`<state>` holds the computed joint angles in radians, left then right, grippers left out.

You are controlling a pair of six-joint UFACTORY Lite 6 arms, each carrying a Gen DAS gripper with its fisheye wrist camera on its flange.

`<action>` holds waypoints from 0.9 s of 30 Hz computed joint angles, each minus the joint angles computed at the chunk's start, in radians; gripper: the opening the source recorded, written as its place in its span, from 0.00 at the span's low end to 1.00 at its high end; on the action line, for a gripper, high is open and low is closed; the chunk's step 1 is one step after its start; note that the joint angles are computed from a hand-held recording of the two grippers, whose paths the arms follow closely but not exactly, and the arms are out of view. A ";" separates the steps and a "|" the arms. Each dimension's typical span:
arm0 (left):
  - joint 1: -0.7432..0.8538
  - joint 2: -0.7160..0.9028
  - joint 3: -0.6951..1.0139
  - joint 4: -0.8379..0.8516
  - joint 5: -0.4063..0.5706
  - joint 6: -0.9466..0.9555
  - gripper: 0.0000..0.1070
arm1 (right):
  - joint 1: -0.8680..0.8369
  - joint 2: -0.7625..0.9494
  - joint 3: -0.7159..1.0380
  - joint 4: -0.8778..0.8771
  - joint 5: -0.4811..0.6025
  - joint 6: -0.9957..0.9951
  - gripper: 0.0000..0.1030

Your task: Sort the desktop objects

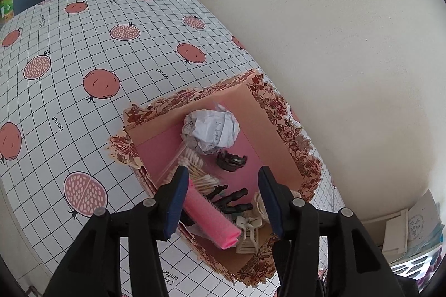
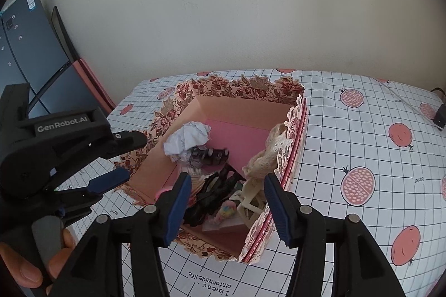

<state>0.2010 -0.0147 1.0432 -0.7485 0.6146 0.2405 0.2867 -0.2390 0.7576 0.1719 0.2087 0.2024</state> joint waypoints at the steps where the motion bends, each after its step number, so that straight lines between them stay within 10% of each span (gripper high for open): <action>1: 0.000 0.001 0.000 0.002 0.000 -0.003 0.52 | 0.000 0.000 0.001 -0.003 0.002 0.002 0.57; 27: -0.018 -0.018 0.006 0.015 0.035 -0.023 0.84 | -0.066 -0.025 0.008 0.050 0.059 -0.038 0.96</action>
